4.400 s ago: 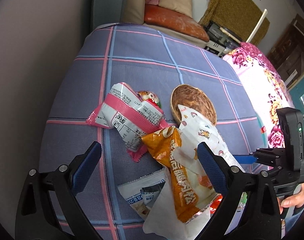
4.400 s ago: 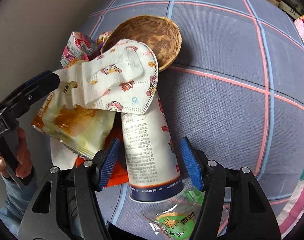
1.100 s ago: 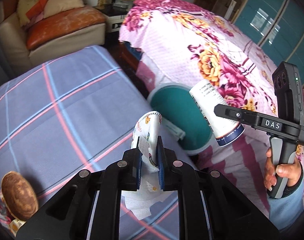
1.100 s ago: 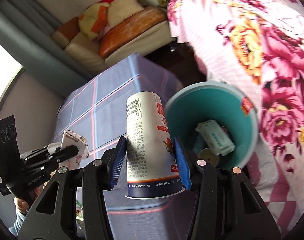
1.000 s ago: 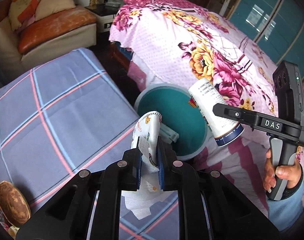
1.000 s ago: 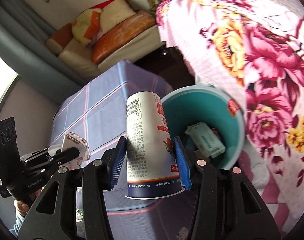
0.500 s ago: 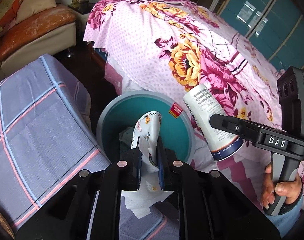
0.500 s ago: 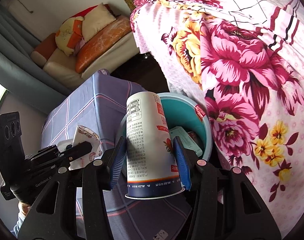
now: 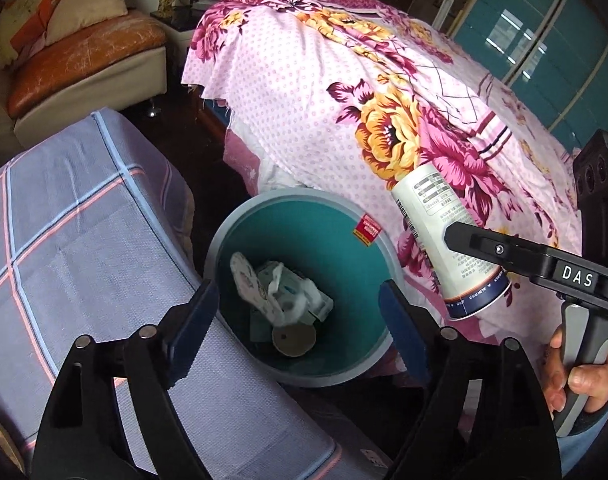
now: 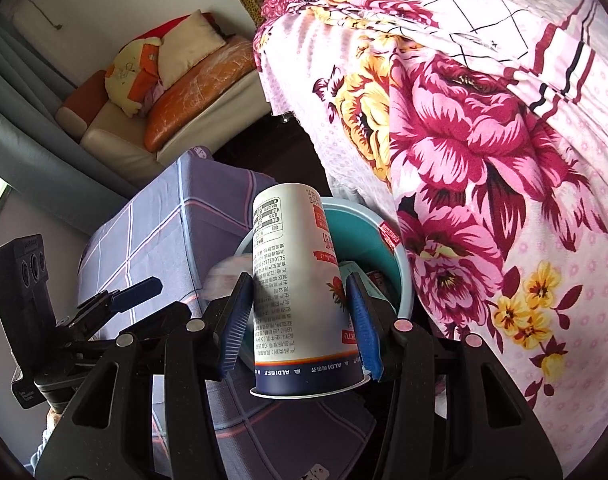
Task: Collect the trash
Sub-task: 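Carry the mask and bottle to the teal bin and release the mask, then open the right gripper to drop the white drink bottle into the bin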
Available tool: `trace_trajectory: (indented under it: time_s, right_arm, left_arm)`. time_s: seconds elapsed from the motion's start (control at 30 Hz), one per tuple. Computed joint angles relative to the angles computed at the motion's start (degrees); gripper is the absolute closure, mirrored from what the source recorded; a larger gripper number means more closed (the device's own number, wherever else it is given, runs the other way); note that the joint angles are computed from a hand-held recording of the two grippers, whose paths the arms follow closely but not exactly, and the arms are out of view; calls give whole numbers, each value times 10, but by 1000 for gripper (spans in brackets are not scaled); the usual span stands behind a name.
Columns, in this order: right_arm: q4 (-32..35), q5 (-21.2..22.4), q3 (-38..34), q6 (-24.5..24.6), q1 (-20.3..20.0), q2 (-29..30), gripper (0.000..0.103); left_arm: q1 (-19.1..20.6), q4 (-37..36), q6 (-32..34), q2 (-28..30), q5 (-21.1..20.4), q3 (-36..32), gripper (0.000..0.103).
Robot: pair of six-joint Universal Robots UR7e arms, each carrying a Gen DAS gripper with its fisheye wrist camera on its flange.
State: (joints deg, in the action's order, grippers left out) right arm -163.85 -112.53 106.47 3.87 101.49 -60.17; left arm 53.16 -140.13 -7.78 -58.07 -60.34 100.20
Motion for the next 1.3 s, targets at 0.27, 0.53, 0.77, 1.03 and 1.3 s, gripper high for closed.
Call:
trace_trajectory:
  time_s: [0.27,0.53,0.77,1.03,1.3]
  right_arm:
    - [9,-5,-14,0,6,14,57]
    - [30,-8,-35,3,6,40,56]
    - [36,-15,-45,7,17,53,33]
    - [56,-34,-43,26,36,53,24]
    - [69,-39,-41,34,61,59,24]
  left_arm:
    - [-1,2,-9,-28,22,29,9]
    - [9,13,-26,-52,26,48,8]
    - [14,19,-33,-68,26,56,8]
    - [13,31,-47,-94,31,74,8]
    - [4,38,-61,-144,47,106,8]
